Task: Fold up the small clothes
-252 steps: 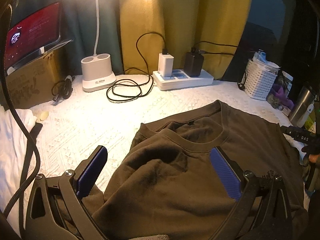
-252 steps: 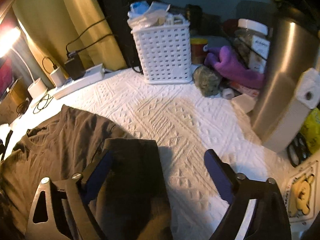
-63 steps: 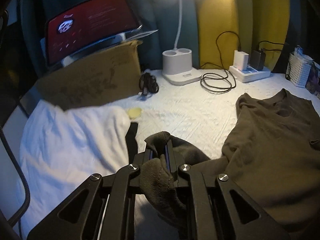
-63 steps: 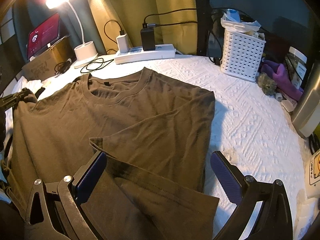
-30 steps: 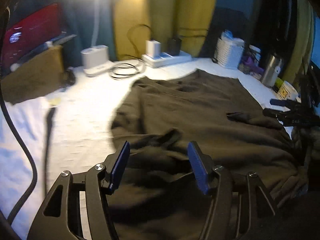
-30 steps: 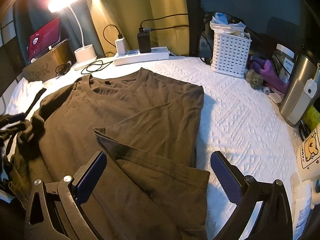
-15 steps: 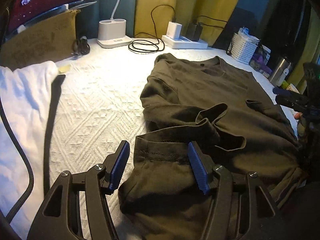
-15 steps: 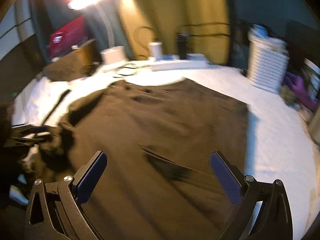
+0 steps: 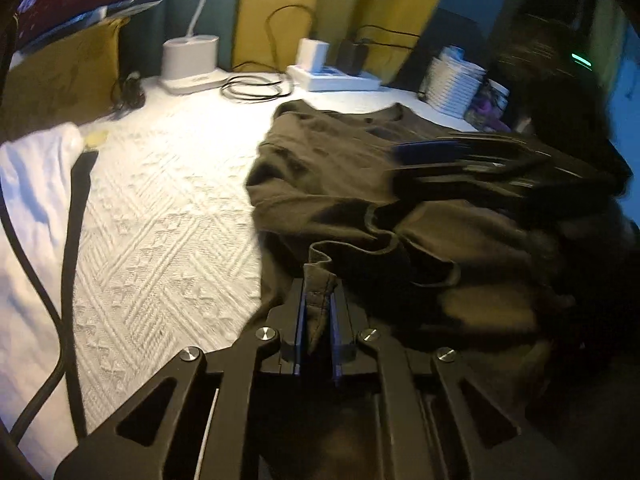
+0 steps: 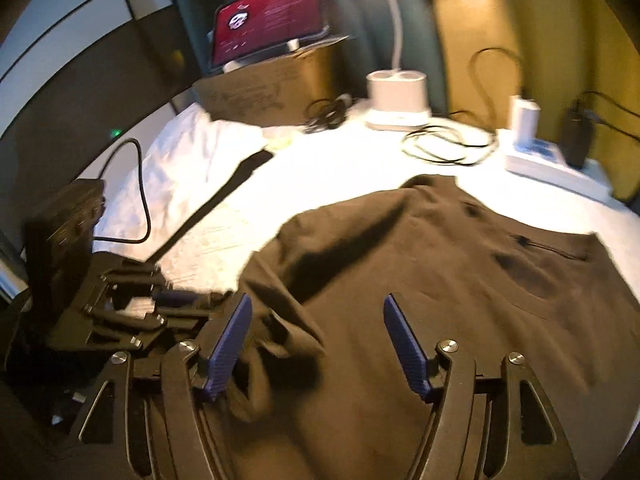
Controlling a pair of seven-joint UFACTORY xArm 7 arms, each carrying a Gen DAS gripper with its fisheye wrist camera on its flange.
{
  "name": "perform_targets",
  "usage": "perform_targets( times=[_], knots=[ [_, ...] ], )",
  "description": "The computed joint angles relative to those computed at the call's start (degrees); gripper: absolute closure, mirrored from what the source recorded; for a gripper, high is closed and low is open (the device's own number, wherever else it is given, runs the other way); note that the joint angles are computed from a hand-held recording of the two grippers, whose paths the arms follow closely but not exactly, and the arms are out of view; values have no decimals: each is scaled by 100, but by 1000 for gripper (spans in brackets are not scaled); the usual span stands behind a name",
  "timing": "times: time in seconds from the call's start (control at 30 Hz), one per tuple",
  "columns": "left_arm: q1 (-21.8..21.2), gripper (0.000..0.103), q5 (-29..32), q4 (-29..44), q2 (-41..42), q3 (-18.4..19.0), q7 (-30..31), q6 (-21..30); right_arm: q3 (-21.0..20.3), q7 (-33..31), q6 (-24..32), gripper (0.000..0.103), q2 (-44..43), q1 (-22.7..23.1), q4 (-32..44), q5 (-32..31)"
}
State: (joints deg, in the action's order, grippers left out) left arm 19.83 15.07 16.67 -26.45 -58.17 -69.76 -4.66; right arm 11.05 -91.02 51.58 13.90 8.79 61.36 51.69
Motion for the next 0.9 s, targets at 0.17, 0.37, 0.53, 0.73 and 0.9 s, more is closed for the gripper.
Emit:
perform_targets(
  times=[0.17, 0.37, 0.53, 0.73, 0.9],
  knots=[
    [-877, 94, 99, 14, -281, 508, 10, 381, 108, 356, -9, 51, 332, 198, 125, -404],
    [-1236, 94, 358, 158, 230, 815, 171, 372, 235, 69, -495, 93, 303, 164, -82, -398],
    [-1787, 94, 413, 225, 826, 1424, 382, 615, 204, 63, -885, 95, 348, 39, 213, 111],
    [-3230, 30, 109, -196, -178, 2930, 764, 995, 191, 116, -1009, 94, 342, -71, 184, 35],
    [-2742, 28, 127, -570, -975, 3035, 727, 1025, 133, 41, -1675, 94, 283, -81, 1, -122]
  ],
)
